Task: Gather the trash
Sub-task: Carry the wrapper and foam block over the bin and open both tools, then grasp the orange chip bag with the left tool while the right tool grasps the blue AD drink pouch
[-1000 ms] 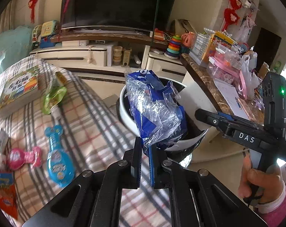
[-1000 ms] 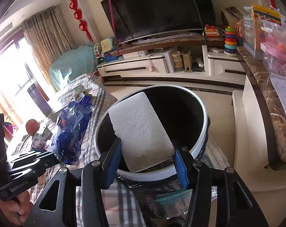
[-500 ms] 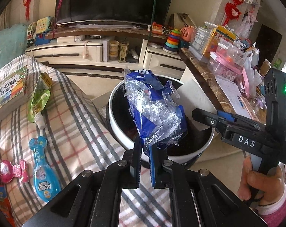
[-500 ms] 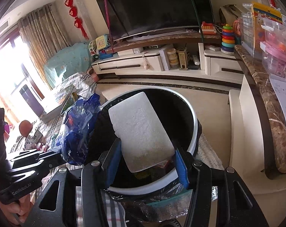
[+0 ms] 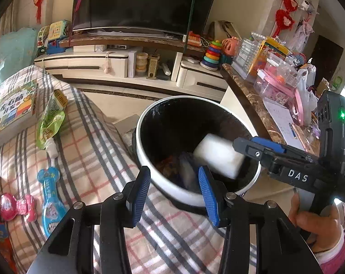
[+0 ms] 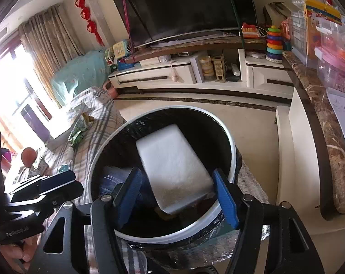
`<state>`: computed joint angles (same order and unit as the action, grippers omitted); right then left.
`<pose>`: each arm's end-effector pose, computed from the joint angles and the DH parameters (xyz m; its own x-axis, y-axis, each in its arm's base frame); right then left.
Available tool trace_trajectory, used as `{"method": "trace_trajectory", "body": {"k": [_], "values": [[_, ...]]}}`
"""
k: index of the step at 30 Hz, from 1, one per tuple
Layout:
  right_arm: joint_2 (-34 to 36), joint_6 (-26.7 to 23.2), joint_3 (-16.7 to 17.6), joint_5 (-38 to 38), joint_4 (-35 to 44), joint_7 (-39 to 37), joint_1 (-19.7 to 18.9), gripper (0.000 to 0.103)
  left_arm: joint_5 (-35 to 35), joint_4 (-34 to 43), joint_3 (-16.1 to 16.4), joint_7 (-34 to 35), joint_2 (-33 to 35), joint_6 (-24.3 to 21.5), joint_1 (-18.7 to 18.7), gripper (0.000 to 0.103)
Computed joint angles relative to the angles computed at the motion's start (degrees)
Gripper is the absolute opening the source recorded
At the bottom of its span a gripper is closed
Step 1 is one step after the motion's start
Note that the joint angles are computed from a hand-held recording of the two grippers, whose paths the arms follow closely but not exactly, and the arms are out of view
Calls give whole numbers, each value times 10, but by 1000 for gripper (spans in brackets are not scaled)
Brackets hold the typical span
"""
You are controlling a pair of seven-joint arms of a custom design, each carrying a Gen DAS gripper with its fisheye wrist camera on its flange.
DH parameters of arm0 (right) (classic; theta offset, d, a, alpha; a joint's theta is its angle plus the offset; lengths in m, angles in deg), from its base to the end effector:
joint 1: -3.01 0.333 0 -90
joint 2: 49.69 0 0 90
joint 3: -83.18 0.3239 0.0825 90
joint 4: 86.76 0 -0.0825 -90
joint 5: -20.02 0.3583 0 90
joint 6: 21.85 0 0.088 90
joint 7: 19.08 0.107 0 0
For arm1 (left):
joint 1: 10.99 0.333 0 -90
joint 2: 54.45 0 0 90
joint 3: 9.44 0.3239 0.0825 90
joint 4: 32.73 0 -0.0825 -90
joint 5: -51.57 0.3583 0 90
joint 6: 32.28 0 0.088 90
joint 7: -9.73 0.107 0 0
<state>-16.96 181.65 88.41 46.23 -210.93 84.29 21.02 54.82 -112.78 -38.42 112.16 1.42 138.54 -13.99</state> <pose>0.5625 0.1775 0.2476 -0.2026 -0.9079 -0.3671 -0.6930 0.3978 -0.6013 0.7036 -0.2960 0.2652 -0.5224 -0.8222 0.2261 -0.7055 0.2679 -0.6562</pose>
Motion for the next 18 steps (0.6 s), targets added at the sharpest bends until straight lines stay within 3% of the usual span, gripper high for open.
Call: {"method": "trace_trajectory", "body": {"k": [11,18], "values": [[-13,31,6,14,-14,4,24,89,20,-179,-21,-57,-77,95,75,55],[-7,52,31,-8,-6,20,30,92,55,-301,-25,-117,-139,159,129,55]]}}
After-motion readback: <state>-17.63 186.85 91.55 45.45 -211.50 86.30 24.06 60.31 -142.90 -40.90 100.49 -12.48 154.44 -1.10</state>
